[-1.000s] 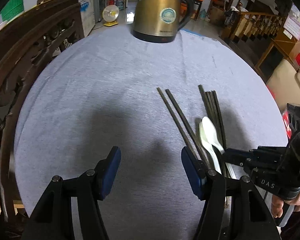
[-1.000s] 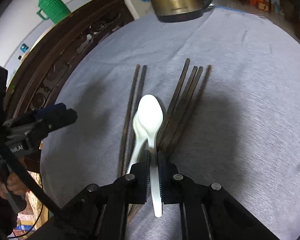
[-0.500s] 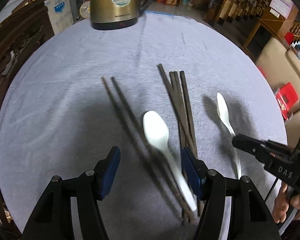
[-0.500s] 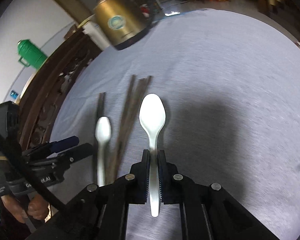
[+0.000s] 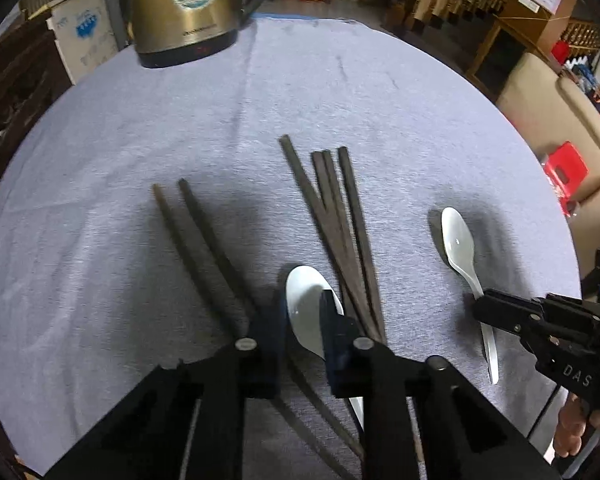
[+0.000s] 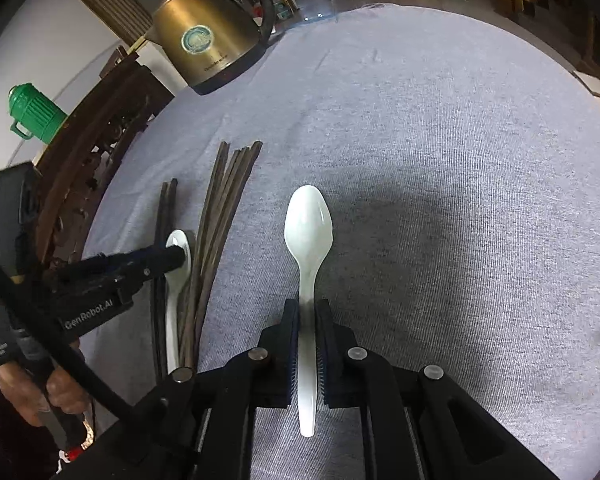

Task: Organize utensils
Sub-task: 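Grasp a white spoon with the right tool while the left tool grasps another spoon, then lift both held spoons toward the grey utensil holder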

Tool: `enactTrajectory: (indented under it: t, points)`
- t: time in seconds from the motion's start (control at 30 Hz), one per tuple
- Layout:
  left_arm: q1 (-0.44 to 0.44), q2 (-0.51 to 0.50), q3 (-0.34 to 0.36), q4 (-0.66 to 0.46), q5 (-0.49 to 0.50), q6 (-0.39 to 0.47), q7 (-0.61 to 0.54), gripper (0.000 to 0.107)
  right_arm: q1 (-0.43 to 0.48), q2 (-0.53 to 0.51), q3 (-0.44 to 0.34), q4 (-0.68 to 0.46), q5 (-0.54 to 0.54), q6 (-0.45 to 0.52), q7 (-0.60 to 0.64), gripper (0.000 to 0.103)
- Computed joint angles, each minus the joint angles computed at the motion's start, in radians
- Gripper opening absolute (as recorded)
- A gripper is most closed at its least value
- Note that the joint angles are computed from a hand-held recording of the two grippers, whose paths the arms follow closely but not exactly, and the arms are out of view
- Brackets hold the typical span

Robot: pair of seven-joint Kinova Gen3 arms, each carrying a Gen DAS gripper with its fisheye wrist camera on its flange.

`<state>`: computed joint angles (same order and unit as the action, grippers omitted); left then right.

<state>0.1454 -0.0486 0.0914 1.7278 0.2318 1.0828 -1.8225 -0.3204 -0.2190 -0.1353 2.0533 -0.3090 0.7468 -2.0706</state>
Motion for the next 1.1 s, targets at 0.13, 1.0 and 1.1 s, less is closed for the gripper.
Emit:
enactTrajectory:
  t: [0.13,1.0,1.1]
  points:
    - [-0.005,-0.008,-0.014,0.018,0.045,-0.024,-0.072,0.014,0.007,0.015,0.004,-0.01,0.001,-0.002,-0.009,0.013]
    - [-0.021,-0.227,-0.114,0.093,0.146,-0.119,-0.193,0.004,-0.039,-0.086,-0.063,-0.064,0.255,-0.037,-0.204,0.004]
    - [-0.011,-0.3,-0.162,0.119,0.199,-0.142,-0.231,0.004,-0.034,-0.198,-0.062,0.008,0.176,-0.159,-0.193,0.004]
